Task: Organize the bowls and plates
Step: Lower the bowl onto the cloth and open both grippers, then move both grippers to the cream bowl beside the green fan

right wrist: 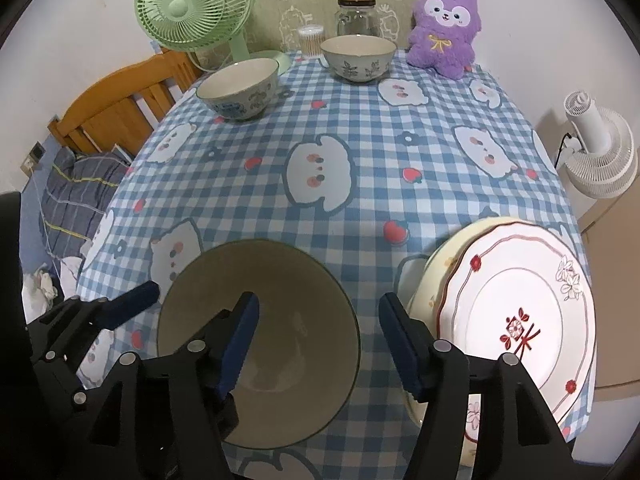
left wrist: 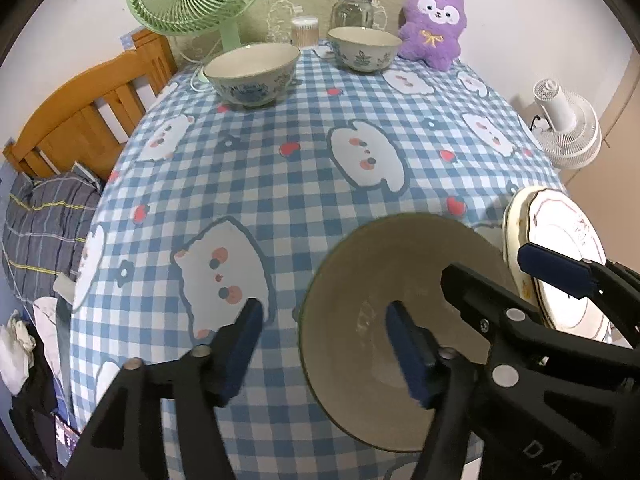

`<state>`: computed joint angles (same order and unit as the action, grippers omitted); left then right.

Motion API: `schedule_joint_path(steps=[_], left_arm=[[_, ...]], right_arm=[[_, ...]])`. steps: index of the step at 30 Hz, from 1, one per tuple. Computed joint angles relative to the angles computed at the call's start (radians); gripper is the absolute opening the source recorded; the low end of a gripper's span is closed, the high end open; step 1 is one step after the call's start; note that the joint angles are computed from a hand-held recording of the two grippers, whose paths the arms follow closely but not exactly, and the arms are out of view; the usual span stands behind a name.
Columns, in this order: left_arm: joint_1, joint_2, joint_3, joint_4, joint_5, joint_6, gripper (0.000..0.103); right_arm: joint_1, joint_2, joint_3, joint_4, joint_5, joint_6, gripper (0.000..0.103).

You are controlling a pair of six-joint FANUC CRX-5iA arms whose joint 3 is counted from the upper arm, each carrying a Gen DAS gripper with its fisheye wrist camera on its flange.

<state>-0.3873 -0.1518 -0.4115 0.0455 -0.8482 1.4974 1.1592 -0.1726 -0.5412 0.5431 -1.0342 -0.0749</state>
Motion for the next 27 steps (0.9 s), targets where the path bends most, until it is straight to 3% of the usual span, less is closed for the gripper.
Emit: schedule_joint_path(steps=[3, 9, 19, 27], left_arm=[[-0.001, -0.009, 0.011, -0.004, -0.007, 0.009, 0.081], [-0.014, -0.031, 0.043, -0.032, -0.023, 0.057, 0.085], [0.0, -0.067, 0.092, -0.033, -0.048, 0.113, 0.086], [0.043, -0.061, 0.131, 0.003, -0.039, 0.041, 0.087]], right_arm=[[0.004, -0.014, -0.001, 0.02, -0.011, -0.007, 0.075], [0.007, -0.041, 0.01, 0.044, -0.028, 0.002, 0.076], [0.011, -0.066, 0.053, 0.111, -0.078, -0.001, 0.076], [-0.03, -0.035, 0.112, 0.126, -0.071, 0.013, 0.076]])
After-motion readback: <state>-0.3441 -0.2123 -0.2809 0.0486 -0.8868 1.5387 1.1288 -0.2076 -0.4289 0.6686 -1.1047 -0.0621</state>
